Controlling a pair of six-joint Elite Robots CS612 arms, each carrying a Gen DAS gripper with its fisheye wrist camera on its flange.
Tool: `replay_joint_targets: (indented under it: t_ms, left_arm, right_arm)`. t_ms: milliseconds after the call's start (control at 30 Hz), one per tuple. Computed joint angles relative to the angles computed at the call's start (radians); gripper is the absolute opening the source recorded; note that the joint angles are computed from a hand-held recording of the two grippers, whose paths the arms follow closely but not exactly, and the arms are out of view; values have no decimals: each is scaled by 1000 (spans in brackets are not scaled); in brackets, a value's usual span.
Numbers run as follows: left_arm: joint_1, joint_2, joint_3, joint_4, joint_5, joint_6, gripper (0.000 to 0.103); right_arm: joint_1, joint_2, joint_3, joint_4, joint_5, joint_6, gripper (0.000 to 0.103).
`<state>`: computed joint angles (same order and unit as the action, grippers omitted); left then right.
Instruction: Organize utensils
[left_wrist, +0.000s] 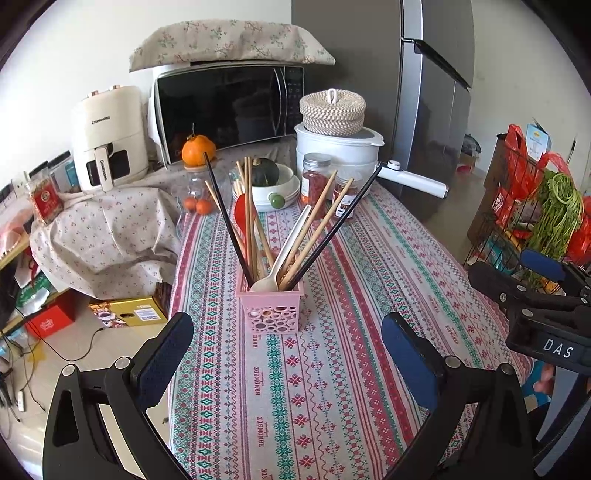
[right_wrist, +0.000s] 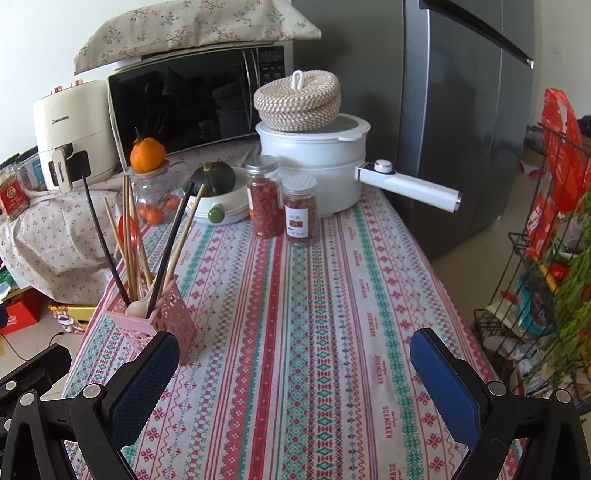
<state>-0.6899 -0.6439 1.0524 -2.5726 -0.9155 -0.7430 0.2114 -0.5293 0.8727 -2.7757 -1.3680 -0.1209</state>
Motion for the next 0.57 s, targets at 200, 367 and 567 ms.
replay_joint_targets:
  t_ms: [200, 367, 567]
  left_arm:
    - [2, 0, -1, 6, -14, -9, 103]
    - [6, 2, -2, 0, -37, -10, 103]
    - [7, 5, -3, -6, -48, -8, 103]
  right_arm:
    - [-1, 0, 1, 4, 0, 1, 103]
    - [-1, 0, 0, 11, 0, 3, 103]
    - [0, 1, -2, 13, -2, 2, 103]
